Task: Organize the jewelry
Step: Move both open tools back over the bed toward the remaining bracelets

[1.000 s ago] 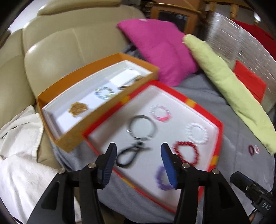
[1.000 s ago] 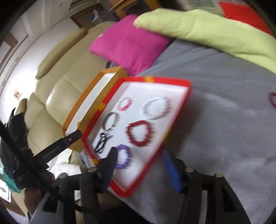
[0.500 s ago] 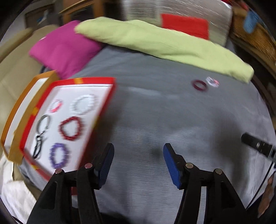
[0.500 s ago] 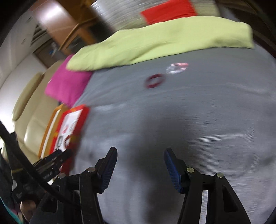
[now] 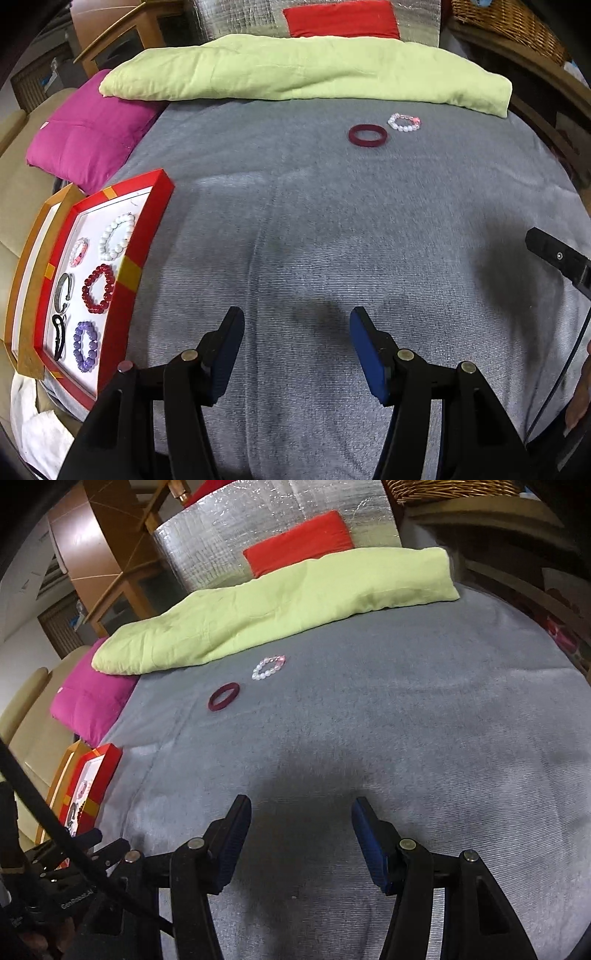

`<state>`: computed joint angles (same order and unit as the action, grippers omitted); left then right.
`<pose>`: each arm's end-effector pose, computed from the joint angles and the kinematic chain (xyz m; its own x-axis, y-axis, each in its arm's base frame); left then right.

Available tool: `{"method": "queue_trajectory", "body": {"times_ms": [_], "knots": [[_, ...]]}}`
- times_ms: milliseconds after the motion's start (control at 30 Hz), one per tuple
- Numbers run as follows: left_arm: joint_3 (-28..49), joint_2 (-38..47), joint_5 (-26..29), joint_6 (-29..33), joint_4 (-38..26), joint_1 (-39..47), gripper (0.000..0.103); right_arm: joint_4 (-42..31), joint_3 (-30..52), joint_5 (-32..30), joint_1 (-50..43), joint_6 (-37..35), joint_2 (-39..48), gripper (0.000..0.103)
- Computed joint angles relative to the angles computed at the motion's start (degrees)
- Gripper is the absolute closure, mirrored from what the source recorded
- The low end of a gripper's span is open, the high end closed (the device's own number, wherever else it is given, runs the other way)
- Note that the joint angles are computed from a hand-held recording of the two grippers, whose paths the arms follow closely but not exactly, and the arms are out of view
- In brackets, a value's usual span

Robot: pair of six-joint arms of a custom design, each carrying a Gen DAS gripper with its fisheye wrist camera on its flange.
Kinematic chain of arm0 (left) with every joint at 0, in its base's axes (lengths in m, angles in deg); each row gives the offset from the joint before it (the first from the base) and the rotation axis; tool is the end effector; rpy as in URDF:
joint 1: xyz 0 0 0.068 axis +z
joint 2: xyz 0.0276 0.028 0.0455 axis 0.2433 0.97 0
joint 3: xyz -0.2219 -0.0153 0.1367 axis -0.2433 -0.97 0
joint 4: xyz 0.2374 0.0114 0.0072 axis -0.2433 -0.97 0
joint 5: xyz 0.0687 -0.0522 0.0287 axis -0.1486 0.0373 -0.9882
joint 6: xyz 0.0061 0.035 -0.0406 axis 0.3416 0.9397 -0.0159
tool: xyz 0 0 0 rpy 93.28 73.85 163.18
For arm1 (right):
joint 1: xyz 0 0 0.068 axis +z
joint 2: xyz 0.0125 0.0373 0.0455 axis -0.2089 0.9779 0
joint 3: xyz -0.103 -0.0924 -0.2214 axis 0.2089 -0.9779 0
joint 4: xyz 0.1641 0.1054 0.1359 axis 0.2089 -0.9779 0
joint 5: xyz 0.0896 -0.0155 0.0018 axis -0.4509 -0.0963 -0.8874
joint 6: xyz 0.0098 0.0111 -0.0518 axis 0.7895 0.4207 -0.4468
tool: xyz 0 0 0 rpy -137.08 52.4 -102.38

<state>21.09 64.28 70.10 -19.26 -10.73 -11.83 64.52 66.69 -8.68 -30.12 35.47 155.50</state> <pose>0.2483 -0.1111 0.1164 -0.8494 0.1901 -0.4924 0.1530 0.9815 0.1151 0.2355 -0.0622 0.1013 -0.7460 0.2517 -0.6165 0.0625 0.9482 0.3116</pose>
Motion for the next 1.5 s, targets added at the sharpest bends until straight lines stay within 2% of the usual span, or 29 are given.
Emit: {"method": "queue_trajectory", "body": {"times_ms": [300,600,667,800,933,1000,1133,1233,1300,1500], "knots": [[4.48,4.88,0.82,1.76,2.96,-0.89,0.043,1.71,-0.68,0.62,-0.17,-0.54,1.64,0.042],[11.59,15.6,6.6,3.67,10.87,1.61,0.043,5.39,-2.22,5.11,0.65,-0.24,1.54,0.042],[8.34,16.58,8.14,3.27,17.15,2.82,0.033,5.11,-1.53,6.0,1.05,-0.08,2.37,0.042],[10.0,17.07,6.15,1.4,14.35,2.38,0.025,5.87,0.11,9.21,3.05,0.09,6.1,0.039],[11.86,18.06,7.96,0.18,12.45,3.7,0.017,7.16,0.01,11.38,5.74,-1.2,7.29,0.02],[11.99,18.37,7.96,0.56,12.42,3.47,0.016,6.45,0.21,13.1,7.34,-2.01,7.45,0.016],[12.41,18.51,8.6,0.96,11.7,3.41,0.015,0.17,3.38,13.7,8.86,-2.7,8.04,0.001],[13.37,18.62,10.22,1.01,10.22,3.99,0.014,-6.75,7.3,19.65,12.88,-4.02,8.91,0.0],[13.39,18.4,10.68,0.73,9.75,4.07,0.014,-9.41,9.02,19.8,13.2,-3.1,9.28,0.0],[12.57,16.71,12.17,-0.31,8.77,4.64,0.014,-10.85,9.61,21.71,15.11,-1.55,9.35,0.0]]}}
